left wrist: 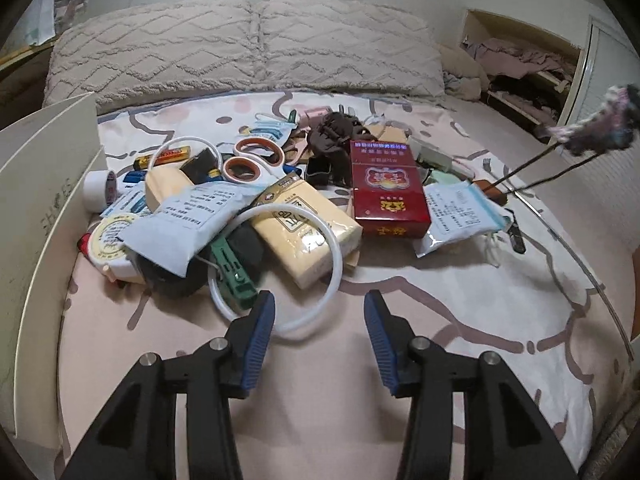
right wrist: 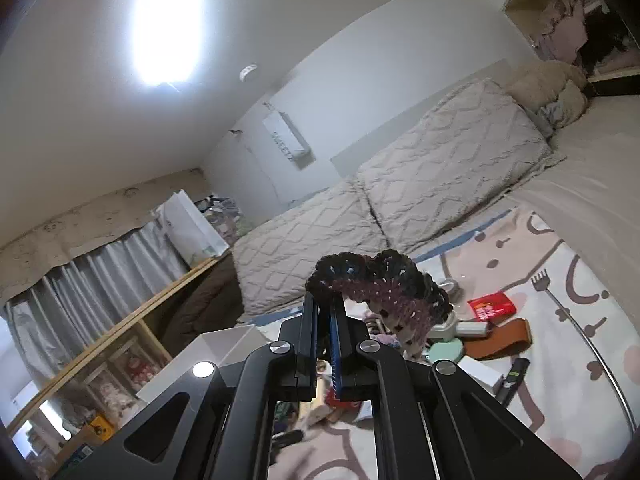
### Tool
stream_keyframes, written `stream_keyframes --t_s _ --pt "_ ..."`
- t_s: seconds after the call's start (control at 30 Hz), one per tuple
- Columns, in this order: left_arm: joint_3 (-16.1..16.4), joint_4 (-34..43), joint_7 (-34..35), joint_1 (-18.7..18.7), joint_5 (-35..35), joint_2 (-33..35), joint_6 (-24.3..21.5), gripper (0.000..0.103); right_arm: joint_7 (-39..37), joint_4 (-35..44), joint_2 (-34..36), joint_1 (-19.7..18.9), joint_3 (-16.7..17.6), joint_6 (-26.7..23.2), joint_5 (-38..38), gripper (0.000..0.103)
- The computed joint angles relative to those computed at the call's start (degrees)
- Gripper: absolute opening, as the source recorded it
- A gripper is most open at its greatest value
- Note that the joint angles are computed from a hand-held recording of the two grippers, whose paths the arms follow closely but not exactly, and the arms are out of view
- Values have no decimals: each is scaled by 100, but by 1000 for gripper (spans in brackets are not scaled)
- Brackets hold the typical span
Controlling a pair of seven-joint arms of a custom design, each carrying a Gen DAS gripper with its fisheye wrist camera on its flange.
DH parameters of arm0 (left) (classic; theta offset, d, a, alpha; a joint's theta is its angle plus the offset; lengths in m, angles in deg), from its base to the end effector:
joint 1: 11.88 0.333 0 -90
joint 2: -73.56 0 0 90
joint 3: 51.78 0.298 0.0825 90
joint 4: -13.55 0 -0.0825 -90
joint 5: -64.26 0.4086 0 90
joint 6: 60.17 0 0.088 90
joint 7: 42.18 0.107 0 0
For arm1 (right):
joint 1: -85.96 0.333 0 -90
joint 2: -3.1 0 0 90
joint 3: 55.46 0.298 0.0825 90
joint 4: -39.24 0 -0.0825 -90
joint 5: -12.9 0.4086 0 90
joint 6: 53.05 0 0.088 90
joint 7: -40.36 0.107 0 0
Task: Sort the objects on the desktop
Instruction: 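Lift the crocheted piece off the pile with the right tool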
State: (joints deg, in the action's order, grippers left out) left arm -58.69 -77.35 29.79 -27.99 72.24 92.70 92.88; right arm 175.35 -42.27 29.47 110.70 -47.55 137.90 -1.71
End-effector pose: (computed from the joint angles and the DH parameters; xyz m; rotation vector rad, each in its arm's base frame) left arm 0.6698 -0.2764 0.5081 -1.6948 1.9985 -0.9020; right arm 0.6188 0.3973 0.5915 -1.2060 1.1949 -0.2675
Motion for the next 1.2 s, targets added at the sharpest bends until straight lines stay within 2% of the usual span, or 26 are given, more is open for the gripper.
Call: stream_keyframes --t_s 0.1,0.23,0.27,0.3,0.37,0.5,0.7,0.83,0.97,1.2 --pt "-49 268 223 -2 -35 190 -277 46 -26 -48 -58 -154 218 72 -88 6" --pt "-42 619 323 -41 -62 447 -706 46 -16 -169 -180 -80 134 266 -121 6" --pt "-30 646 322 -54 -52 464 -732 41 -19 -209 -221 -15 54 324 -105 6" --pt "-30 649 333 -51 -65 463 -727 27 -21 -253 -260 21 6 363 -102 6" --pt "-89 581 440 13 -209 420 -663 18 -21 -306 -309 46 -26 429 -117 6" --pt "-147 394 609 56 -375 273 -489 12 26 -317 -332 -14 63 473 -216 6" --pt "-337 -167 908 206 -993 -187 -125 10 48 -423 -427 74 -23 650 -239 6" --pt "-384 -495 979 222 -1171 -511 -19 10 187 -397 -433 -111 214 669 -491 6" --pt "-477 -825 1141 228 -1375 -836 32 10 519 -321 -379 -524 702 628 -996 6" --pt "-699 -1481 1822 197 -2087 -1322 -36 10 927 -241 -293 -946 1258 495 -1623 6"
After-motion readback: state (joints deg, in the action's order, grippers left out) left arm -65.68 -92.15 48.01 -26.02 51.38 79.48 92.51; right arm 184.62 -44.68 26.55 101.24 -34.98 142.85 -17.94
